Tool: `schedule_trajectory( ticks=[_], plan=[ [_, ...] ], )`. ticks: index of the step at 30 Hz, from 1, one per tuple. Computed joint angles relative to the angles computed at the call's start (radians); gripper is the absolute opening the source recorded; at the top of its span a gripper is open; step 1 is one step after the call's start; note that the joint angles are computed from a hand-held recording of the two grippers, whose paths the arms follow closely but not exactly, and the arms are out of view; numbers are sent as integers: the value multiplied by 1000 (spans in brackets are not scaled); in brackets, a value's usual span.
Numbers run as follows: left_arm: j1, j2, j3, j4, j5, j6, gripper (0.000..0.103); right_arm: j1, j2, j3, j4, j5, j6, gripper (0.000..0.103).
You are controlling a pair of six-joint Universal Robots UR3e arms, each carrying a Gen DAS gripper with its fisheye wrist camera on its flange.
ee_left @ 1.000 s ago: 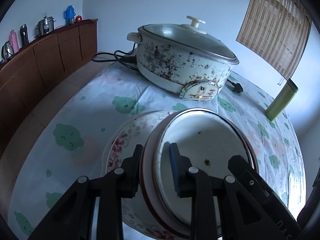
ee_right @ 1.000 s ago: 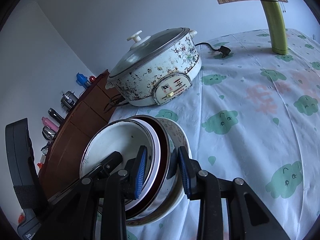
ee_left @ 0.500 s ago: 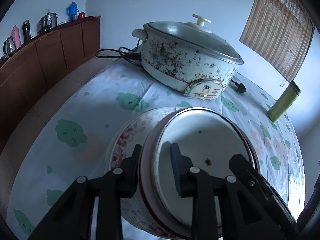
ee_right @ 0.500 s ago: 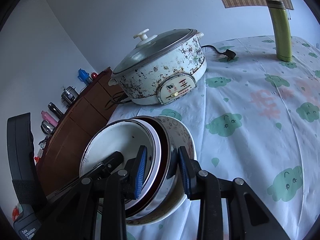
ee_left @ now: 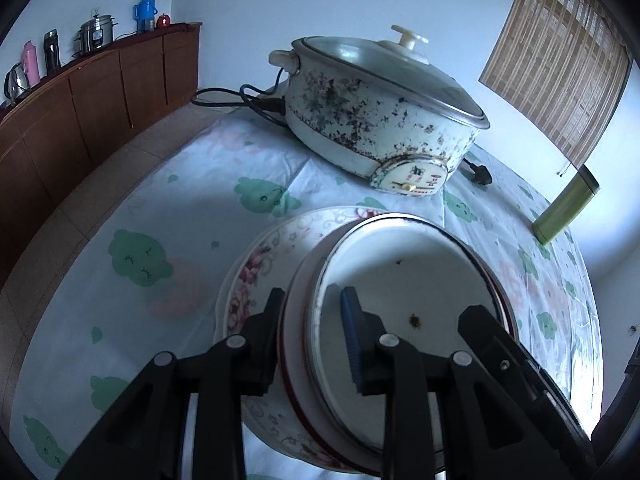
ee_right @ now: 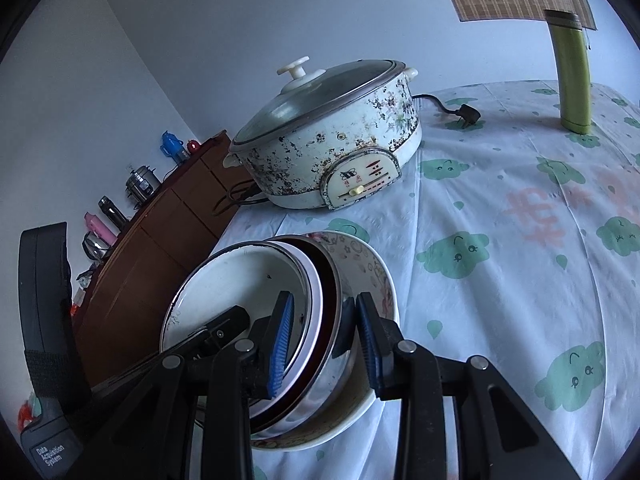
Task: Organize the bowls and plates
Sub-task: 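Lower the bowl stack onto the pink-flower plate stack with both tools, then open both tools to release the bowls on the plates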
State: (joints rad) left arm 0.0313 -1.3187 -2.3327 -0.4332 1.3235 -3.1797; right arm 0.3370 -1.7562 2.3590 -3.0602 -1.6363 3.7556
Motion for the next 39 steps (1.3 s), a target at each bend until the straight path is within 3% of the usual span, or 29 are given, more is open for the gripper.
schedule_trajectory(
  ticks=[5, 21, 28, 33, 36, 39],
  plan=[
    [-6, -9, -6, 25, 12, -6, 27, 29, 36, -8, -46, -43, -21, 35],
    [6, 41, -2, -2, 12, 21, 24, -11, 12, 40, -110, 5, -36, 36],
    [97, 114, -21, -44, -57, 46, 35, -3, 20, 29, -99, -23, -45, 36],
    [33, 31, -8, 12, 8, 24, 31, 14, 32, 16, -94, -52, -51, 36],
    [54, 1, -10, -3, -52, 32, 35, 31, 42, 2, -81, -88, -51, 42],
    [19, 5, -11, 21, 0, 14, 33, 37, 42, -2, -73, -101, -51, 45]
  ],
)
